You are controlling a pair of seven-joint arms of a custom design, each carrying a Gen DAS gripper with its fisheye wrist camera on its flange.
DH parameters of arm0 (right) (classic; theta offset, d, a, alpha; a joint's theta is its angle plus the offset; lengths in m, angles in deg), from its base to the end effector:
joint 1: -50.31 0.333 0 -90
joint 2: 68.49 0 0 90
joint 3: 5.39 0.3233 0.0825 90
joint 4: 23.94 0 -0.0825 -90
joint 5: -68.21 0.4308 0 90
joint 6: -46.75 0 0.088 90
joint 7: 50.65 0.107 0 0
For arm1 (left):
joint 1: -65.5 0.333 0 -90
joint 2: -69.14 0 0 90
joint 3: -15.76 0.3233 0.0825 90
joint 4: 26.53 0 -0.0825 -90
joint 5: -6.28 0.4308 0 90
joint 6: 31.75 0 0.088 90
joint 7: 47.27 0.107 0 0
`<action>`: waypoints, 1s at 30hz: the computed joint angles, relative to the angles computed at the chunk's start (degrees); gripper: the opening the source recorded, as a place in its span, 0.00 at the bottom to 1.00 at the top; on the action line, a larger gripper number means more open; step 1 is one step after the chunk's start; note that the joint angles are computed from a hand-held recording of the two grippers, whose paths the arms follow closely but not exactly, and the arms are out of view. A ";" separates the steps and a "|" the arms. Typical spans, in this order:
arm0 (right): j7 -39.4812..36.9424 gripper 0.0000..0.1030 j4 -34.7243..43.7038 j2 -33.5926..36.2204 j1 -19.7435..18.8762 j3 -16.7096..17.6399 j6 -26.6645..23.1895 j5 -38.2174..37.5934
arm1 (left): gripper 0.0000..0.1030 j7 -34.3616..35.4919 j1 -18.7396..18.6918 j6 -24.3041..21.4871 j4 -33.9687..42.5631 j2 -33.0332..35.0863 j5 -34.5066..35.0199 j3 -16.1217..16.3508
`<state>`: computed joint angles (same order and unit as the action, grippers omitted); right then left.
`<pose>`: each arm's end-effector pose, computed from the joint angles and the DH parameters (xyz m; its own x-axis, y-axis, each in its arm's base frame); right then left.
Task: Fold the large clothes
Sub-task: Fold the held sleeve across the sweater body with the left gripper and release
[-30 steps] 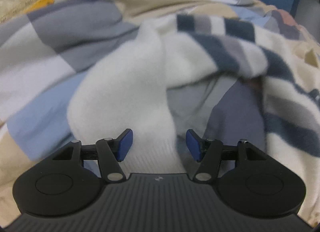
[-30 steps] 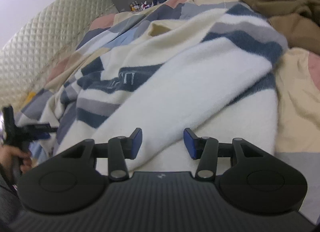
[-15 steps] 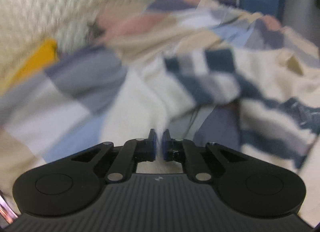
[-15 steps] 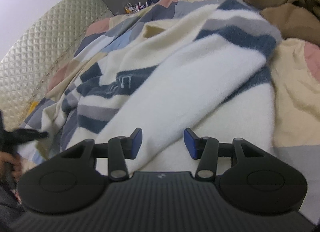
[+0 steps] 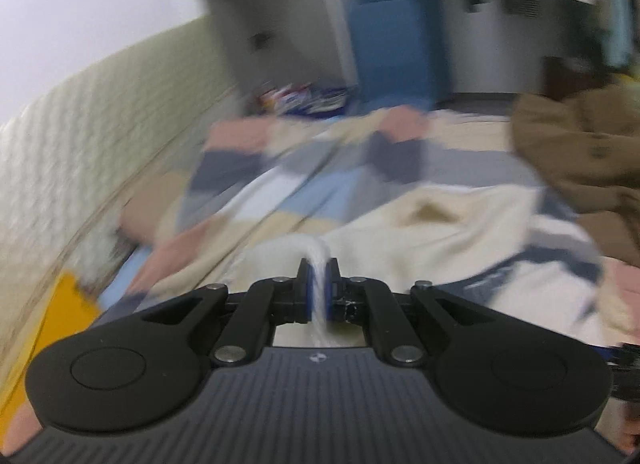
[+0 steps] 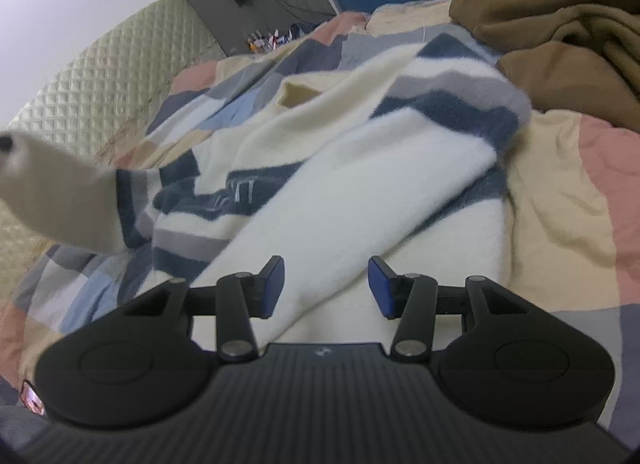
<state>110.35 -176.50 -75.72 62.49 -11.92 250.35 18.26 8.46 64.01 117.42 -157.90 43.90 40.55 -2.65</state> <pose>0.4435 0.1390 0.3512 0.0476 -0.8652 -0.4991 -0.7148 0.3195 -0.6221 0.4748 -0.2049 0.5845 -0.0469 -0.9601 -0.2758 -0.6282 0.2430 -0.7392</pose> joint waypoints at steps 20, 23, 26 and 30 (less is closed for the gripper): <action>-6.49 0.49 -4.91 -1.80 -0.76 -1.34 0.40 14.35 | 0.13 9.33 -15.43 9.45 9.09 21.78 -12.76 2.34; -7.80 0.49 -5.16 -1.83 -0.87 -0.87 0.61 16.04 | 0.59 12.42 -15.11 12.36 6.62 21.85 -17.92 3.56; -11.99 0.49 -6.10 -2.82 -1.57 0.96 -0.10 20.42 | 0.64 13.56 -14.27 18.68 2.01 20.76 -22.07 4.87; -18.44 0.49 -7.47 -4.19 -1.73 3.09 -0.89 28.49 | 0.64 20.35 -14.43 24.71 -4.37 19.60 -34.42 7.44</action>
<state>91.90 -183.97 -79.91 60.76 -8.84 249.46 46.75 28.80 49.58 142.13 -162.27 63.51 6.13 4.79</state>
